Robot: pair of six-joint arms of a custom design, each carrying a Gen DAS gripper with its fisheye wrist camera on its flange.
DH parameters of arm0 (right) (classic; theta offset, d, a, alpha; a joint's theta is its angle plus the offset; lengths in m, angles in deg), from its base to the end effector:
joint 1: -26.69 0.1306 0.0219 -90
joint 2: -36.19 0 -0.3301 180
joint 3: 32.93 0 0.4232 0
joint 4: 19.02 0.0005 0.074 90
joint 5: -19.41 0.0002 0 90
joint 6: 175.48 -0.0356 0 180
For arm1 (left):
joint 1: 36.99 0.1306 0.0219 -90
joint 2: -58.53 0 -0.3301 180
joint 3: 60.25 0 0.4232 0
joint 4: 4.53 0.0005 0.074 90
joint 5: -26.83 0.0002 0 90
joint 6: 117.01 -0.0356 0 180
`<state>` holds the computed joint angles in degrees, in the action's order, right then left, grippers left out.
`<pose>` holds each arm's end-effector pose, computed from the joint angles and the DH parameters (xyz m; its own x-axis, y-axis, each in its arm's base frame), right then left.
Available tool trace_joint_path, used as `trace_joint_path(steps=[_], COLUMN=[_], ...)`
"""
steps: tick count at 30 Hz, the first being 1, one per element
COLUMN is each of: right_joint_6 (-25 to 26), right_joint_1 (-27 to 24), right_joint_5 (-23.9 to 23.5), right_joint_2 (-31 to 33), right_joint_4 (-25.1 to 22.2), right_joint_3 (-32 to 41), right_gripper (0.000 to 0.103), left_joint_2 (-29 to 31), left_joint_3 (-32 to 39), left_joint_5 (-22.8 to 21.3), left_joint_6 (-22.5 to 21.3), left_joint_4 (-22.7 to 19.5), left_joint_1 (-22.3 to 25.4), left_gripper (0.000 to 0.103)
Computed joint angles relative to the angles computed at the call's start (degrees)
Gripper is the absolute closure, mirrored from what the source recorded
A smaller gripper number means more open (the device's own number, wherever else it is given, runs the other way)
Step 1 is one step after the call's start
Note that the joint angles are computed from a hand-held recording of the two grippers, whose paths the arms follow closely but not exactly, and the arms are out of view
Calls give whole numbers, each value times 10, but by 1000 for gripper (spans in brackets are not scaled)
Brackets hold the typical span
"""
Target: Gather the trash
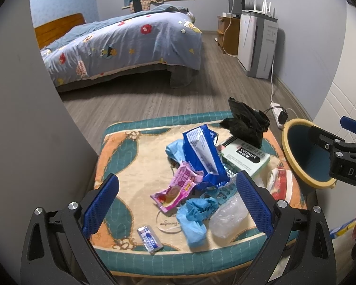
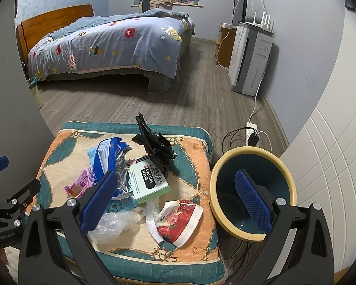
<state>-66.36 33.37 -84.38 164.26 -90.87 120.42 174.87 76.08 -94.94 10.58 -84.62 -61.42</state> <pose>0.6771 0.0873 0.4922 -0.5912 -0.3895 -0.7062 -0.4968 0.8657 -0.0616 0.5701 -0.2389 0.4806 -0.6941 -0.2543 -0.6734 -0.3922 0.9181 0.0576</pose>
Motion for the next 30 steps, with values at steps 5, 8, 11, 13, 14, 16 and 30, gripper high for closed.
trace_joint_path(steps=[5, 8, 11, 13, 14, 16, 30], right_joint_6=[0, -1, -2, -1, -1, -2, -3], right_joint_1=[0, 0, 0, 0, 0, -1, 1], right_joint_5=[0, 2, 1, 2, 1, 1, 6], right_joint_2=[4, 4, 5, 4, 6, 6, -4], right_joint_4=[-4, -5, -7, -6, -8, -7, 3], right_joint_3=[6, 6, 8, 6, 9, 8, -17], right_gripper=[6, 6, 6, 6, 6, 6, 6], left_joint_2=[-4, -2, -6, -5, -8, -4, -4], left_joint_3=[-7, -3, -9, -8, -14, -7, -7], left_joint_5=[-1, 1, 1, 1, 1, 1, 0], left_joint_6=[-1, -1, -2, -2, -3, -2, -2], left_joint_4=[3, 0, 4, 4, 7, 2, 2], left_joint_1=[0, 1, 1, 1, 1, 1, 1], left_gripper=[5, 5, 5, 5, 5, 5, 5])
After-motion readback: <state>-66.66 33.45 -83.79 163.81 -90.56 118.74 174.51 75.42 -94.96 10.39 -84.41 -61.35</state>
